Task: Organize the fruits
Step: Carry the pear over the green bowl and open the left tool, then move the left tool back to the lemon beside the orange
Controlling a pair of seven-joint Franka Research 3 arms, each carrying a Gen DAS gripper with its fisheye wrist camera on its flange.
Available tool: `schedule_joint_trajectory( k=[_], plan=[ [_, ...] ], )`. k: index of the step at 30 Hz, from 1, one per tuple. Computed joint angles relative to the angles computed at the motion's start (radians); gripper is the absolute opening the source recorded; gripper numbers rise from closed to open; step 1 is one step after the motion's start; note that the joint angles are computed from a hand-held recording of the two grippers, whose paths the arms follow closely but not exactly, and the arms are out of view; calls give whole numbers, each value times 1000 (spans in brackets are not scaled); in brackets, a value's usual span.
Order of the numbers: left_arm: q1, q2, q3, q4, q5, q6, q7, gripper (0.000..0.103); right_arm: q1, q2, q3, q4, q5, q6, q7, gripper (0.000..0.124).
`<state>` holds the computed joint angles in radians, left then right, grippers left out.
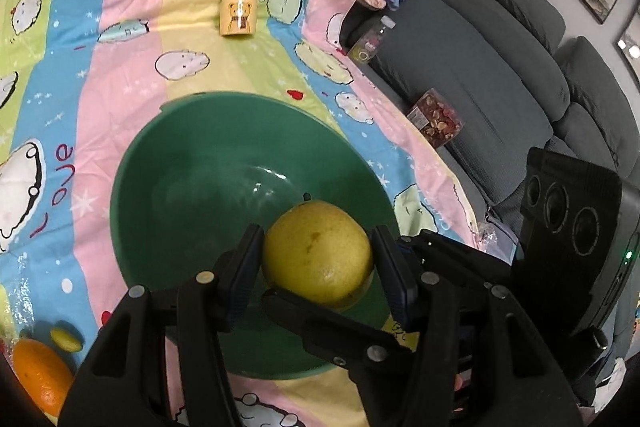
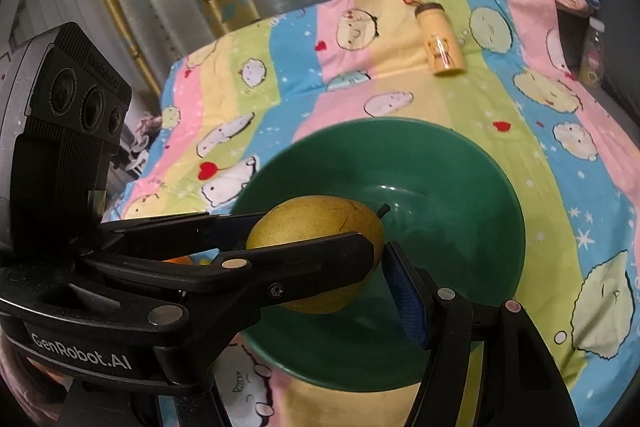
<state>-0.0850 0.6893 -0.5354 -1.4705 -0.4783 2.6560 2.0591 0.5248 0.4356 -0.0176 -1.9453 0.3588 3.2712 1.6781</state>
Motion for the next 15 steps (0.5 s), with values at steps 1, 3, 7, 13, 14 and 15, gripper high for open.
schedule_joint_trajectory(
  k=[1,3,7,13,14,15],
  plan=[
    [-14,1,16,4,12,10,-19,56,43,3,-48,4,-2,-7,11,68],
    [-13,3,17,5,18,27,-28,62,139,6,-153,5,-3,-13,30,69],
    [28,-31,-18,-36,-8,111,-16,87,257,-10,-287,-27,2,2,69,74],
    [150,-161,-89,-216,-59,292,35,89,309,-80,-319,-136,78,100,26,76],
    [170,-178,-101,-244,-65,313,36,89,333,-85,-336,-147,102,108,11,76],
    [208,-202,-128,-284,-84,343,49,89,347,-94,-342,-163,122,121,-4,76]
  ],
)
